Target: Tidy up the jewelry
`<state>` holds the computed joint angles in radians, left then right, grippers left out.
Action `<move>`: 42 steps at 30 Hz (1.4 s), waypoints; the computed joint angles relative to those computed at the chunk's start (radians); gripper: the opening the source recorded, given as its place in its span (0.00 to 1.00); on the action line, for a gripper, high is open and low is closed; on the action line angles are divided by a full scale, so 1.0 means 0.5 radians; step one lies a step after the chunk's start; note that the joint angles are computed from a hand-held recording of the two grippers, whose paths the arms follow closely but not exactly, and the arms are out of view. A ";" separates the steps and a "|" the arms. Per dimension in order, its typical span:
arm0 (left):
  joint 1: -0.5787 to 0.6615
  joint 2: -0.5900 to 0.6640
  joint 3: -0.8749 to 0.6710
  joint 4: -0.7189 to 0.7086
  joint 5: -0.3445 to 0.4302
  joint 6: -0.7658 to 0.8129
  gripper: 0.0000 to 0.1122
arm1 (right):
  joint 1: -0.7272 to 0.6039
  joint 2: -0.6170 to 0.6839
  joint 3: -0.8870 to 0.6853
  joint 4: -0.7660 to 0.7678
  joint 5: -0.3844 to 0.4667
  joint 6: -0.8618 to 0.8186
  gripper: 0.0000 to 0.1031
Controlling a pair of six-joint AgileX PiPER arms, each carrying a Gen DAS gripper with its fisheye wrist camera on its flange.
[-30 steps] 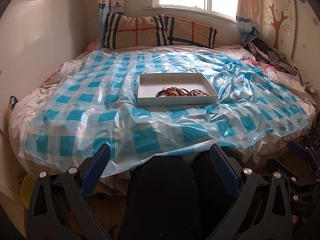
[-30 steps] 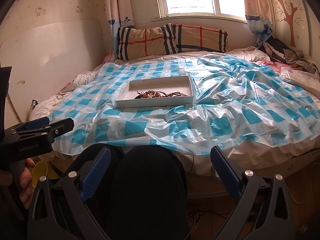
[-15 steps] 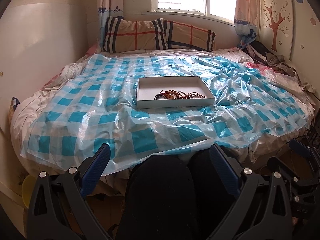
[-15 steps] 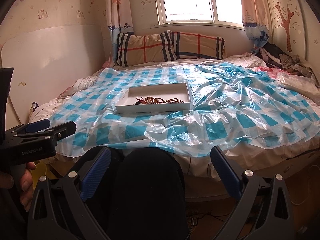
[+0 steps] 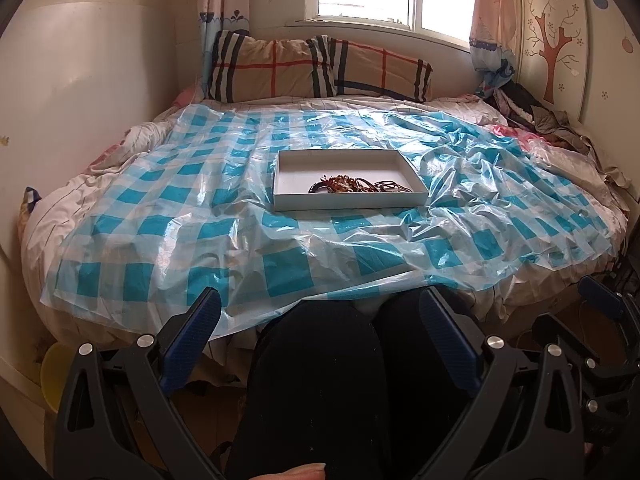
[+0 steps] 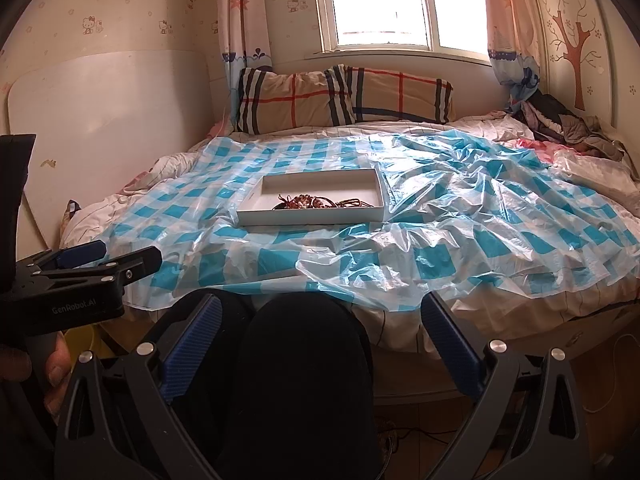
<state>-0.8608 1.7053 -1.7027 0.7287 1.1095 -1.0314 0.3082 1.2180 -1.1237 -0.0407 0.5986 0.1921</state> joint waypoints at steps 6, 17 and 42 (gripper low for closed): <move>-0.002 -0.015 0.025 0.010 -0.008 -0.023 0.85 | 0.008 -0.005 0.005 -0.013 0.000 0.016 0.93; -0.002 -0.015 0.025 0.011 -0.010 -0.022 0.85 | 0.013 -0.002 0.003 -0.021 -0.001 0.024 0.93; -0.008 -0.013 0.017 0.010 0.002 -0.020 0.85 | 0.019 -0.009 0.008 -0.033 0.000 0.036 0.93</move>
<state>-0.8649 1.6989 -1.6941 0.7339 1.1107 -1.0411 0.3179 1.2136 -1.1197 -0.0574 0.5986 0.2099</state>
